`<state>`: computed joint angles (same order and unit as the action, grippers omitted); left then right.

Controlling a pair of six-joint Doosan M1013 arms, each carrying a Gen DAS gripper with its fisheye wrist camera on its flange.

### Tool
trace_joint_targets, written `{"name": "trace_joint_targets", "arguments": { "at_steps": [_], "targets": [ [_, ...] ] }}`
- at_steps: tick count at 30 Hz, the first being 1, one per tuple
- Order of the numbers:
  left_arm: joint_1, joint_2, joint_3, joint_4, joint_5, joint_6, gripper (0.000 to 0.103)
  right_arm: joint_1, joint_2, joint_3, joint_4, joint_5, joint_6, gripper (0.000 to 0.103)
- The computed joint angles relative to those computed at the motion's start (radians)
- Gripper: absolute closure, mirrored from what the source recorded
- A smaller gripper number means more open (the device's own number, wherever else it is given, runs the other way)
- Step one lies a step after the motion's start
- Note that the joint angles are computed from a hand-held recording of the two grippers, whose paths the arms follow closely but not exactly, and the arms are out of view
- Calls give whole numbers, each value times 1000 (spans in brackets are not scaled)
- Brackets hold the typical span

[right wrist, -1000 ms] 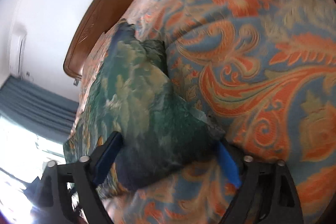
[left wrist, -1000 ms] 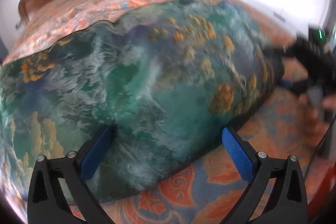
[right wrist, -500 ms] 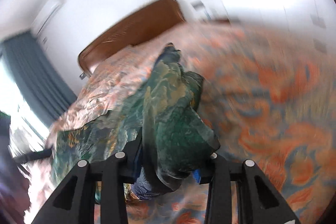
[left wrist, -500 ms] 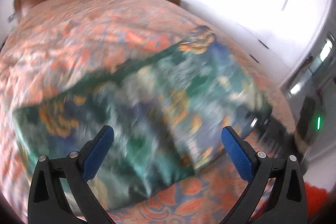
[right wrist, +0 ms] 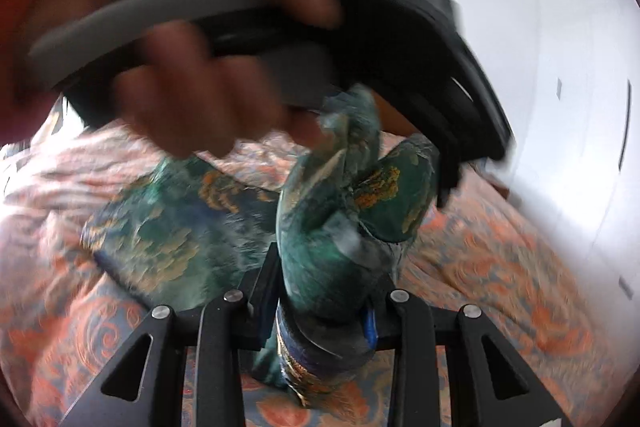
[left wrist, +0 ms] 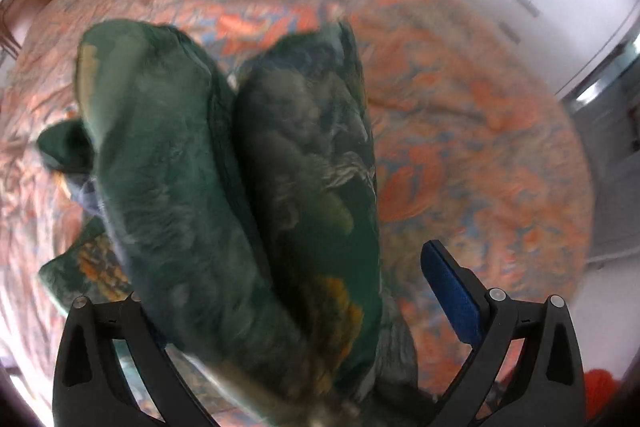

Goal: Fold large clothes

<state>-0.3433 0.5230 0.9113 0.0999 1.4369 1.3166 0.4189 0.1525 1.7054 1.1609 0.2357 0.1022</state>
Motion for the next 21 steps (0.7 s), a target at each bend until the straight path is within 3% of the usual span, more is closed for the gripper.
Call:
{"name": "trace_joint_targets", "arguments": {
  "at_steps": [1, 2, 3, 6, 8, 11, 12, 13, 17, 21],
  "targets": [
    [-6, 10, -5, 32, 21, -3, 5, 7, 1, 1, 1, -3, -11, 69],
    [-13, 21, -11, 68, 45, -3, 21, 10, 5, 0, 8, -4, -24, 69],
    [-22, 34, -20, 109, 72, 1, 28, 13, 5, 2, 13, -7, -34, 69],
    [-19, 27, 0, 80, 64, 19, 62, 16, 5, 9, 39, -7, -80, 71],
    [-17, 15, 7, 65, 47, 25, 70, 9, 0, 14, 15, 12, -54, 71],
    [8, -16, 28, 17, 9, 26, 73, -2, -13, 27, 47, 39, -68, 60],
    [15, -26, 38, 10, -3, 24, 73, -9, -21, 30, 57, 60, -67, 40],
    [30, -45, 52, -12, -23, 27, 73, -22, -30, 33, 81, 103, -73, 29],
    [90, -107, 104, -92, -86, 29, 73, -84, -79, 71, 201, 243, -70, 29],
    [146, -172, 183, -123, -144, 23, 73, -118, -110, 109, 192, 227, 9, 29]
  ]
}}
